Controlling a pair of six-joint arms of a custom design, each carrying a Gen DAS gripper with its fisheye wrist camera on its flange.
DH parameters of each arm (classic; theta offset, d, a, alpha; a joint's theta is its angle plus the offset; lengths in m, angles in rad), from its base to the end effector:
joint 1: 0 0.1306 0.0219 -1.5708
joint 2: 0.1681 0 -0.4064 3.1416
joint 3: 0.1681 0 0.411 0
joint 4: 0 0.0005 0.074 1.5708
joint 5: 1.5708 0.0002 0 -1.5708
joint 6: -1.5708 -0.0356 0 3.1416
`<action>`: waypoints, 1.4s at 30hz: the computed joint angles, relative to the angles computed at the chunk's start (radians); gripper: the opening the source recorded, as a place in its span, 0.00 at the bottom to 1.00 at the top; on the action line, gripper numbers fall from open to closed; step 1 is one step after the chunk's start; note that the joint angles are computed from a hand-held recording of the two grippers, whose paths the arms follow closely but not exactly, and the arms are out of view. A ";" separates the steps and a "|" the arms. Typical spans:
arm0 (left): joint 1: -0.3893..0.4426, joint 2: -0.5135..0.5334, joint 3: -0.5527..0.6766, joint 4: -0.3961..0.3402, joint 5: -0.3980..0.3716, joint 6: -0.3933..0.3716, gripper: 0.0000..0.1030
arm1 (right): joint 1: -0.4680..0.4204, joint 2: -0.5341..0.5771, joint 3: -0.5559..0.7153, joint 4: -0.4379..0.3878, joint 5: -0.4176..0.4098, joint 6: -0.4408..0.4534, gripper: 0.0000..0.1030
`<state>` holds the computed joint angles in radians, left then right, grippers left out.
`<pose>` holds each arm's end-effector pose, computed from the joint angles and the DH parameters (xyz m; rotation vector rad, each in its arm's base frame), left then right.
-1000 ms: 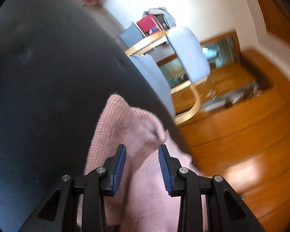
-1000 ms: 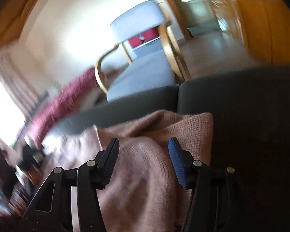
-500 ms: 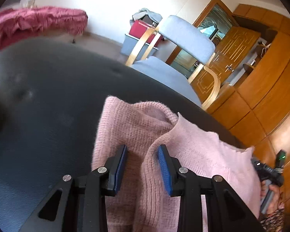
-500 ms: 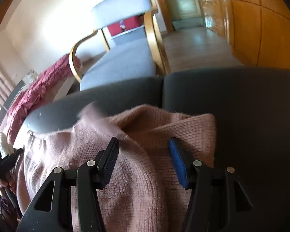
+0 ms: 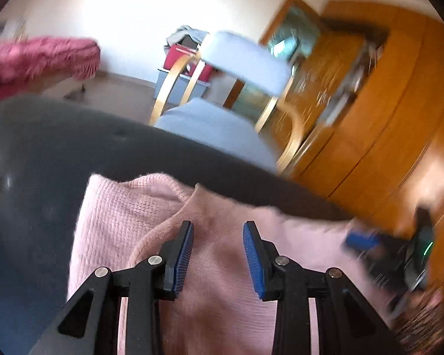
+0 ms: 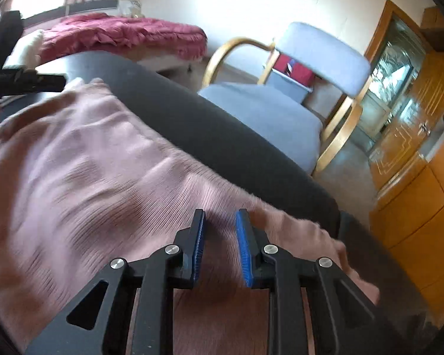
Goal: Fold clothes
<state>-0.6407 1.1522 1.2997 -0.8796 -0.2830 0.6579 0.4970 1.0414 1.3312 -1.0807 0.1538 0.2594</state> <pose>0.3327 -0.2363 0.5123 -0.1650 2.2873 -0.3572 0.3094 0.1610 0.5504 -0.7984 2.2110 -0.0653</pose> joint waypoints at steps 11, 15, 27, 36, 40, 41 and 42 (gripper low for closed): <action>0.092 -0.137 -0.157 0.111 -0.002 0.264 0.30 | -0.159 -0.034 -0.027 0.100 -0.132 -0.198 0.32; 0.017 -0.150 -0.136 0.202 -0.040 0.187 0.33 | -0.095 -0.081 -0.012 0.077 -0.251 -0.124 0.32; -0.016 0.103 0.060 0.085 0.086 -0.054 0.34 | 0.022 0.095 0.042 0.032 -0.180 -0.055 0.24; 0.103 -0.033 -0.131 0.272 0.163 0.251 0.26 | -0.052 0.098 0.032 0.091 -0.215 -0.180 0.30; 0.108 -0.034 -0.135 0.283 0.169 0.250 0.28 | -0.074 0.011 0.008 0.102 -0.216 -0.192 0.30; 0.109 -0.046 -0.140 0.279 0.172 0.249 0.28 | -0.082 -0.011 0.002 0.101 -0.229 -0.190 0.30; 0.109 -0.050 -0.143 0.277 0.172 0.249 0.28 | -0.091 -0.026 0.000 0.091 -0.243 -0.185 0.30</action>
<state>-0.5320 1.1025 1.1571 -0.6030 -0.1105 0.9066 0.4062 1.0154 1.3307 -0.9895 -0.0896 0.0748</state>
